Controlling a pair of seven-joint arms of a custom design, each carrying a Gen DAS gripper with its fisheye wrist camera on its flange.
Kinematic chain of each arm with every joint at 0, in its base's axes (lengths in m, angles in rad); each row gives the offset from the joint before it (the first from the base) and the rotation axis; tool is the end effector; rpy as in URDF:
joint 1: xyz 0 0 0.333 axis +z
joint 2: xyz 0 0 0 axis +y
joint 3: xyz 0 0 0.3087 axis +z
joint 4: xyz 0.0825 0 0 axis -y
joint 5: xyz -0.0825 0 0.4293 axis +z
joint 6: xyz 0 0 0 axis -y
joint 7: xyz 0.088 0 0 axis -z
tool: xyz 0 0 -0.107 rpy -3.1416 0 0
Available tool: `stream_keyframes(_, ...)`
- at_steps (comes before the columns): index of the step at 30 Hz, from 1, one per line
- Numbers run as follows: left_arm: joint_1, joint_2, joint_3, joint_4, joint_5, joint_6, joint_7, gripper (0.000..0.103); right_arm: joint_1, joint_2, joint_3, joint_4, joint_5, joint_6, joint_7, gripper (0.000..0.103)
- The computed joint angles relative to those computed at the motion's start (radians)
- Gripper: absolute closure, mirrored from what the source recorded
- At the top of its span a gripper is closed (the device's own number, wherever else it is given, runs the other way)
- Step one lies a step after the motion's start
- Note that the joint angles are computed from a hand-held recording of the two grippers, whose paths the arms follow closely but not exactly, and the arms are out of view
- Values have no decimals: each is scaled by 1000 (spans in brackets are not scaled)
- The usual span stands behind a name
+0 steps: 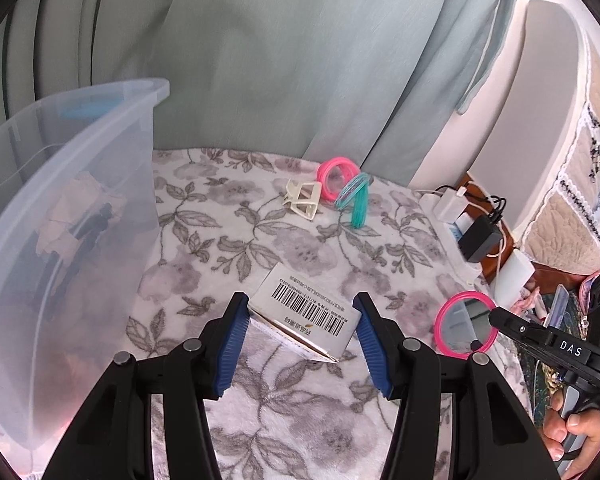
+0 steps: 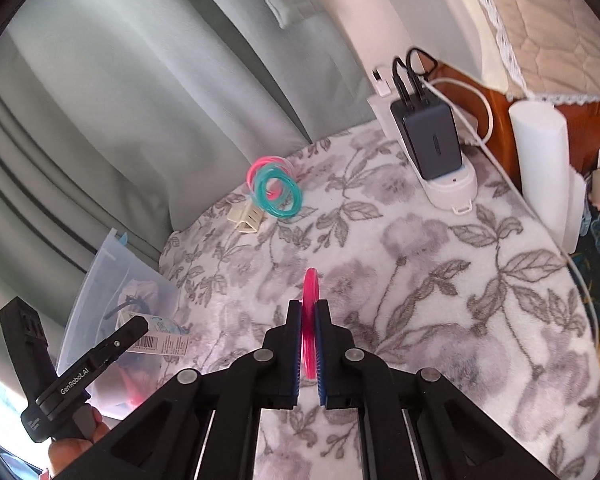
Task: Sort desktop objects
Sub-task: 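Lift the medicine box with the left tool while the right tool lifts the pink mirror, then carry the medicine box and pink mirror with both tools over the clear bin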
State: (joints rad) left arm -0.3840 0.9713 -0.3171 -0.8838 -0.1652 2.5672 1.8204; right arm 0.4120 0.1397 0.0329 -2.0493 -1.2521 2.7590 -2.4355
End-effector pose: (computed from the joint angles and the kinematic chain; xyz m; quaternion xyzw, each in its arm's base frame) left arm 0.7453 -0.4527 0.3923 -0.4243 0.8143 -0.3925 0.0534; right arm 0.5587 0.3098 0.3799 -0.3542 0.8318 -0.1783 0.3885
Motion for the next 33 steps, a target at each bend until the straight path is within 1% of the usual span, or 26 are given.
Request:
stream_keyframes(5, 53, -83, -55, -134, -51, 83, 63, 48, 11, -22, 19, 16, 19, -53, -71, 96)
stream_keyframes(9, 91, -129, -91, -200, -96, 131, 114, 48, 20, -24, 29, 44, 21, -73, -115, 96)
stream_keyframes(14, 157, -187, -159, -286, -179, 201, 205, 48, 32, -25, 39, 84, 22, -100, -170, 96)
stream_keyframes(19, 254, -246, -264, -374, -304, 290, 339, 48, 48, -8, 44, 157, 22, -119, -253, 96)
stream_keyframes(21, 304, -269, -311, -407, -360, 320, 402, 48, 55, 4, 43, 190, 26, -122, -293, 96)
stream_keyframes(23, 346, -291, -344, -438, -409, 352, 455, 48, 65, 23, 39, 234, 23, -118, -332, 96)
stream_keyframes(27, 429, -328, -396, -493, -501, 450, 522, 48, 87, 88, 23, 346, 21, -77, -406, 96)
stream_keyframes(28, 447, -336, -401, -504, -516, 475, 523, 48, 93, 114, 18, 384, 30, -62, -438, 96)
stream_keyframes(30, 461, -348, -387, -518, -518, 507, 499, 48, 105, 186, 11, 488, 75, -25, -539, 96)
stream_keyframes(32, 471, -356, -369, -530, -505, 529, 461, 48, 112, 257, 10, 585, 133, 2, -639, 96)
stream_keyframes(33, 465, -362, -345, -535, -492, 536, 428, 48, 111, 298, 16, 637, 171, 16, -696, 96)
